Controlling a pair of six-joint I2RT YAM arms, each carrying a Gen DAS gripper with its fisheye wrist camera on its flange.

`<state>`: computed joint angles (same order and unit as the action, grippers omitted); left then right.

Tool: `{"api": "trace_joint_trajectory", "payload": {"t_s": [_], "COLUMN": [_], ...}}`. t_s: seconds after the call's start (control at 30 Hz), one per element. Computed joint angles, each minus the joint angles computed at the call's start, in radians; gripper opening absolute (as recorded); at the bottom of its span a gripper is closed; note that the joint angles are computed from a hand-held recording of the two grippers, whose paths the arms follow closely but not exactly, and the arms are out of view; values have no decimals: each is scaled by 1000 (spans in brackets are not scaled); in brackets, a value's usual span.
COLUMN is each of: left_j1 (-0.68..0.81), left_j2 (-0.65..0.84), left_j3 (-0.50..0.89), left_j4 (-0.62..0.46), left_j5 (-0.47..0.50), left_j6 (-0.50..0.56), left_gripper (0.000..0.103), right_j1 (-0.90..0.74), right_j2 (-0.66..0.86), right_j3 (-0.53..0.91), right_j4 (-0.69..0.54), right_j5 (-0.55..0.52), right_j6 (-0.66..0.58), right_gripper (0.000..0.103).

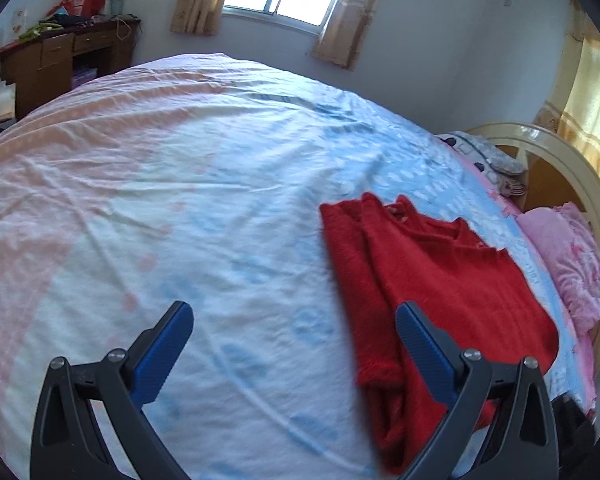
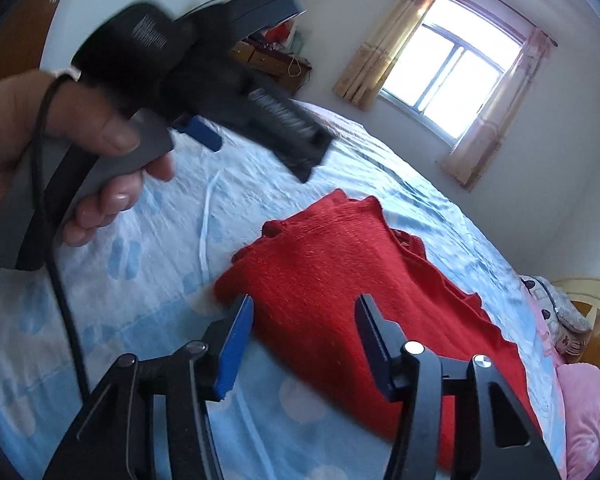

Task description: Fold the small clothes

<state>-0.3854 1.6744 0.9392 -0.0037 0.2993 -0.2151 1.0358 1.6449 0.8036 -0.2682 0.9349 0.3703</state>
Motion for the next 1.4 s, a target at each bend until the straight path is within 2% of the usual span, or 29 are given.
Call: {"api": "trace_joint_trajectory", "payload": {"t_s": [0.1, 0.17, 0.27, 0.43, 0.53, 0.57, 0.67, 0.77, 0.83, 0.87, 0.9, 1.2, 1.3, 1.4], "left_j1": [-9, -17, -35, -66, -65, -61, -47, -42, -42, -39, -35, 18, 20, 8], "left_j2": [38, 70, 124, 218, 261, 272, 286, 300, 323, 333, 329, 328, 310, 301], "left_j3": [42, 76, 136, 244, 296, 310, 319, 322, 353, 367, 361, 391, 370, 380], "left_j4": [5, 2, -21, -86, -130, -139, -125, -109, -143, -163, -153, -185, -136, -138], "left_j5": [47, 73, 98, 123, 150, 164, 190, 207, 242, 268, 274, 408, 455, 458], "left_j6": [-2, -6, -7, 6, 10, 6, -24, -48, -38, -38, -51, -150, -204, -226], "left_gripper": [102, 102, 98, 90, 77, 77, 71, 56, 17, 17, 17, 15, 15, 14], "right_j1": [-14, -19, -14, -20, -10, -7, -3, -5, 0, 7, 7, 12, 3, -15], "right_j2": [22, 38, 51, 68, 92, 96, 103, 100, 100, 98, 89, -93, -149, -216], "right_j3": [10, 21, 23, 31, 46, 48, 51, 49, 54, 60, 55, -10, -40, -85], "right_j4": [25, 22, 21, 26, 16, 16, 18, 22, 16, 7, 9, -20, -25, -25], "right_j5": [-5, -17, -8, -12, 8, 12, 19, 13, 10, 9, 4, -24, -31, -38], "right_j6": [-26, -28, -24, -21, -14, -13, -10, -16, -24, -23, -28, 16, 29, 50], "right_gripper": [44, 35, 31, 29, 28, 28, 28, 23, 16, 6, 5, 3, 3, 3]}}
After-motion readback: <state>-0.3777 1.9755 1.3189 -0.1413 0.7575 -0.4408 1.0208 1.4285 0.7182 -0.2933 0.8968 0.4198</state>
